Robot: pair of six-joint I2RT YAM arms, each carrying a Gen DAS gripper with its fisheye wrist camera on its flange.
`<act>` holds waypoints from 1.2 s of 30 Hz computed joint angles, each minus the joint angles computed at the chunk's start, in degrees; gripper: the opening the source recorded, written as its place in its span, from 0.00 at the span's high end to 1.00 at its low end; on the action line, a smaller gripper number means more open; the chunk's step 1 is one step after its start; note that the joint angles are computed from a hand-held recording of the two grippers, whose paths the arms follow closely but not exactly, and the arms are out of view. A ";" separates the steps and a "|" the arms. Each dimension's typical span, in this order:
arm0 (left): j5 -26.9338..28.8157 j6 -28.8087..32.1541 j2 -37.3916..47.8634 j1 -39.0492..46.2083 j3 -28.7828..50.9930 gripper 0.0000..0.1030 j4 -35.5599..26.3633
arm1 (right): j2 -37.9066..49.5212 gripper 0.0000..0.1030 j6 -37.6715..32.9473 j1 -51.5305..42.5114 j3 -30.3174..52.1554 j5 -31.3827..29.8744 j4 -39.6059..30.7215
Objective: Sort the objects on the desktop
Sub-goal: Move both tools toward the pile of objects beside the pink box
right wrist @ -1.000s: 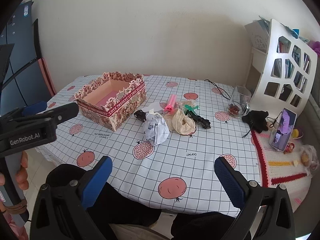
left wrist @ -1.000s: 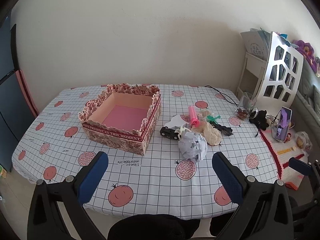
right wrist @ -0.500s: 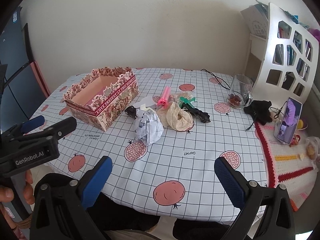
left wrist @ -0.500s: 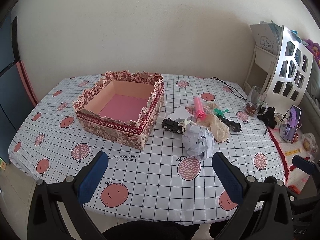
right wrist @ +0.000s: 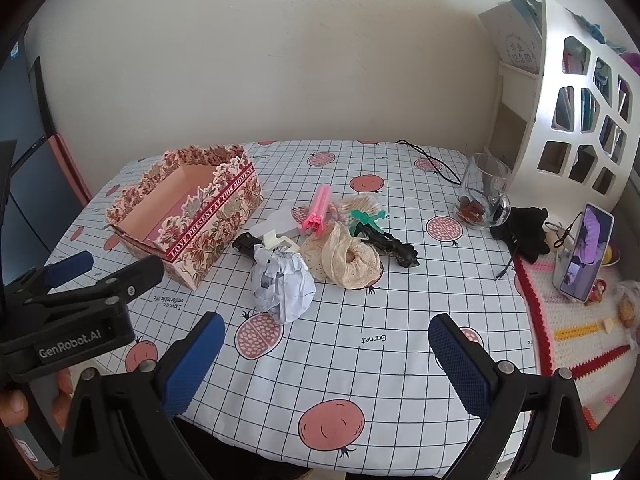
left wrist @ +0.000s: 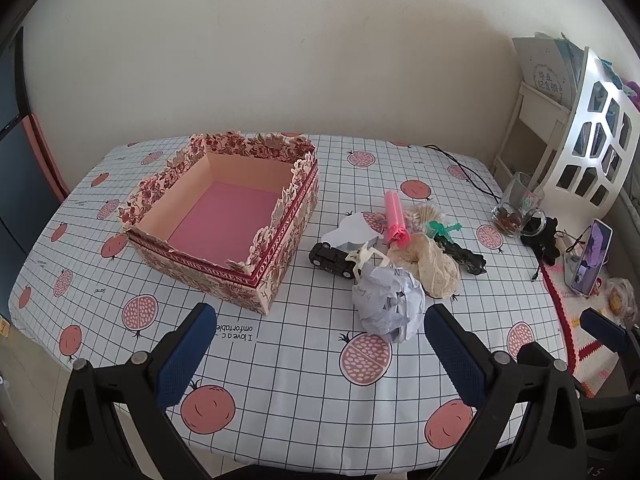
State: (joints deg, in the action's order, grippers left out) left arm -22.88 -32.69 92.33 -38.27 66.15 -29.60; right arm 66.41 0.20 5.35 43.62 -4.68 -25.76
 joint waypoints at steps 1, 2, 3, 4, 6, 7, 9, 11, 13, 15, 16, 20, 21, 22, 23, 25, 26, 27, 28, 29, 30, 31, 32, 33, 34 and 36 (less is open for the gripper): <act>0.17 -0.04 0.65 0.41 0.55 0.00 0.09 | 0.96 0.00 0.04 -0.40 0.58 -0.30 0.22; 0.67 -0.04 1.57 0.87 1.46 0.00 -0.07 | 1.93 0.00 0.22 -0.74 1.19 -0.56 0.44; 1.15 -0.14 2.53 1.20 2.47 0.00 -0.43 | 3.01 0.00 0.37 -1.12 1.95 -0.89 0.58; 1.72 -0.02 3.22 1.63 3.25 0.00 -0.59 | 4.11 0.00 0.49 -1.44 2.75 -1.10 0.73; 2.08 0.51 5.01 2.07 5.52 0.00 -1.45 | 6.18 0.00 0.66 -1.83 4.28 -0.95 0.91; 1.95 0.89 5.88 2.16 6.70 0.00 -1.91 | 7.33 0.00 0.67 -1.97 5.18 -0.78 0.95; 1.81 1.63 7.76 2.39 9.53 0.00 -3.38 | 9.43 0.00 0.62 -2.37 6.93 -0.65 0.89; 1.53 2.00 9.60 2.66 12.35 0.00 -4.68 | 11.46 0.00 0.82 -2.70 8.68 -0.46 0.87; 1.70 2.10 11.27 2.90 14.92 0.00 -5.74 | 13.70 0.00 1.07 -2.93 10.84 -0.17 0.50; 2.16 2.32 12.90 3.17 17.47 0.00 -6.80 | 15.70 0.00 1.02 -3.10 13.07 0.27 0.08; 2.37 2.49 13.77 3.32 18.77 0.00 -7.25 | 16.58 0.00 0.98 -3.21 14.12 0.45 -0.09; 3.13 2.94 16.72 4.16 22.90 0.00 -8.28 | 20.19 0.00 1.26 -3.73 18.29 0.76 -0.84; 3.44 2.88 17.60 4.40 24.03 0.00 -8.51 | 21.19 0.00 1.36 -3.86 19.35 0.79 -1.04; 3.99 2.93 18.56 4.88 25.24 0.00 -8.84 | 22.27 0.00 1.44 -3.99 20.43 0.75 -1.26; 4.63 2.88 19.65 5.39 26.55 0.00 -9.24 | 23.43 0.00 1.50 -4.10 21.63 0.68 -1.66; 6.18 2.86 21.95 6.40 29.07 0.00 -9.68 | 25.90 0.00 1.72 -4.26 23.87 0.84 -2.06; 7.22 2.97 23.12 6.97 30.25 0.00 -9.75 | 27.10 0.00 1.81 -4.26 24.95 1.00 -2.21; 8.35 3.08 24.19 7.56 31.14 0.00 -9.54 | 28.39 0.00 1.83 -4.27 26.01 1.09 -2.23; 9.38 2.87 25.15 7.98 31.74 0.00 -9.23 | 29.64 0.00 1.80 -4.31 27.02 1.05 -2.34; 10.52 2.56 26.22 8.49 32.46 0.00 -9.01 | 30.95 0.00 1.84 -4.40 28.05 0.97 -2.49; 11.26 2.21 27.19 8.69 32.99 0.00 -8.84 | 32.20 0.00 1.91 -4.53 28.93 0.95 -2.60; 12.02 1.97 28.29 8.96 33.71 0.00 -8.74 | 33.52 0.00 1.92 -4.63 29.92 0.88 -2.92; 12.70 1.83 29.26 9.29 34.26 0.00 -8.51 | 34.76 0.00 1.92 -4.75 30.77 0.76 -3.09; 13.14 1.79 29.97 9.49 34.60 0.00 -8.32 | 35.96 0.00 1.94 -4.87 31.55 0.58 -3.20; 13.35 1.84 30.94 9.66 35.28 0.00 -8.26 | 37.12 0.00 1.89 -4.97 32.32 0.41 -3.36; 13.34 2.01 33.03 9.91 37.20 0.00 -8.59 | 39.29 0.00 1.84 -5.03 33.68 0.37 -3.51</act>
State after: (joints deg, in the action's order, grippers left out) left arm -9.54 -30.68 125.36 -28.36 103.35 -38.20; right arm 105.71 2.04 0.32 77.30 -4.31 -29.26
